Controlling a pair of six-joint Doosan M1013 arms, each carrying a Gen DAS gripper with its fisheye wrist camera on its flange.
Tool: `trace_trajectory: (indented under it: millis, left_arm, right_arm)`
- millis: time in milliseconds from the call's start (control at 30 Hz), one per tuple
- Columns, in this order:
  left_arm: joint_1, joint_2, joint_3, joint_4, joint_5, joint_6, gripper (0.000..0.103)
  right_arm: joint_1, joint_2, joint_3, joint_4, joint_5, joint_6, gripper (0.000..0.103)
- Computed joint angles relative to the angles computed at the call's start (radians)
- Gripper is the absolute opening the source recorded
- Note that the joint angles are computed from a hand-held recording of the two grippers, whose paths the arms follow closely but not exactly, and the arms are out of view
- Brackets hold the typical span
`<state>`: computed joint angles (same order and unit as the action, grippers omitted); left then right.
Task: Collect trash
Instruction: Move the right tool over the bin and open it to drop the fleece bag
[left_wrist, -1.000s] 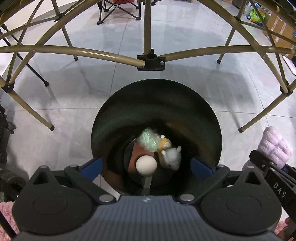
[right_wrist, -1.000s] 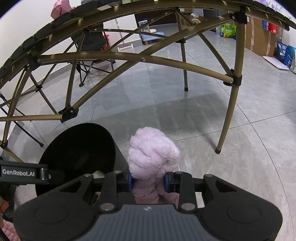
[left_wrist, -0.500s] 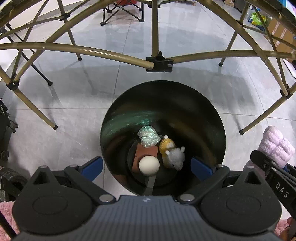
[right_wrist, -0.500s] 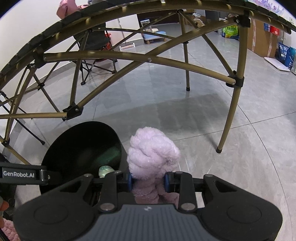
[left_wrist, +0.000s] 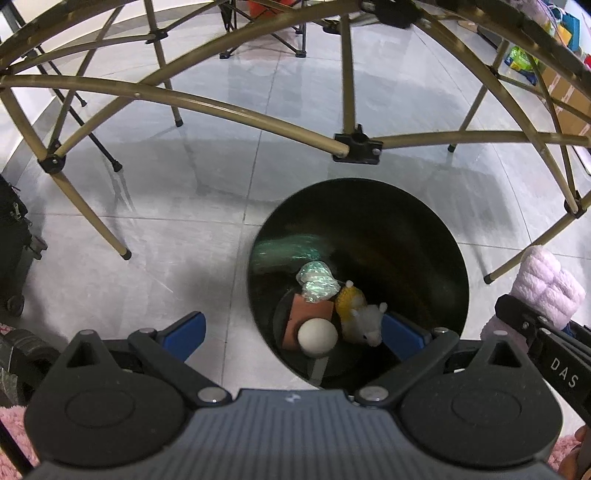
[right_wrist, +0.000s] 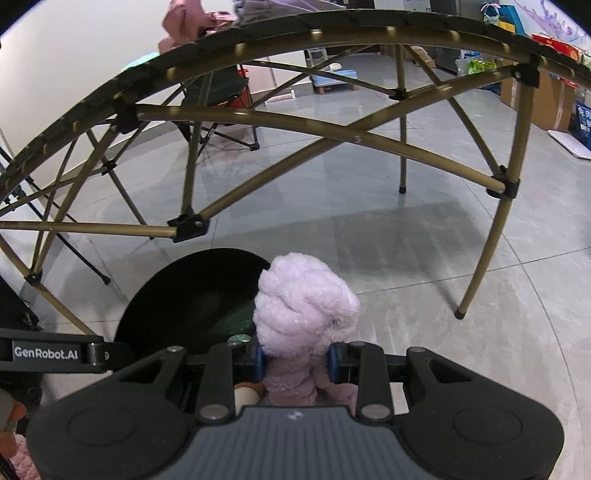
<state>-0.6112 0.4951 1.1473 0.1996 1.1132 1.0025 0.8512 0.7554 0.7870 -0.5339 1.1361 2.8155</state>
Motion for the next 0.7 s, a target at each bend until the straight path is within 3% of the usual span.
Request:
trace_trajectory:
  millis: [700]
  left_arm:
    - [0.062,-0.061,0.086,0.011,-0.035,-0.071,0.103]
  right_arm:
    - [0.004,0.178,-0.333,0.114,0.115,-0.177,0.030]
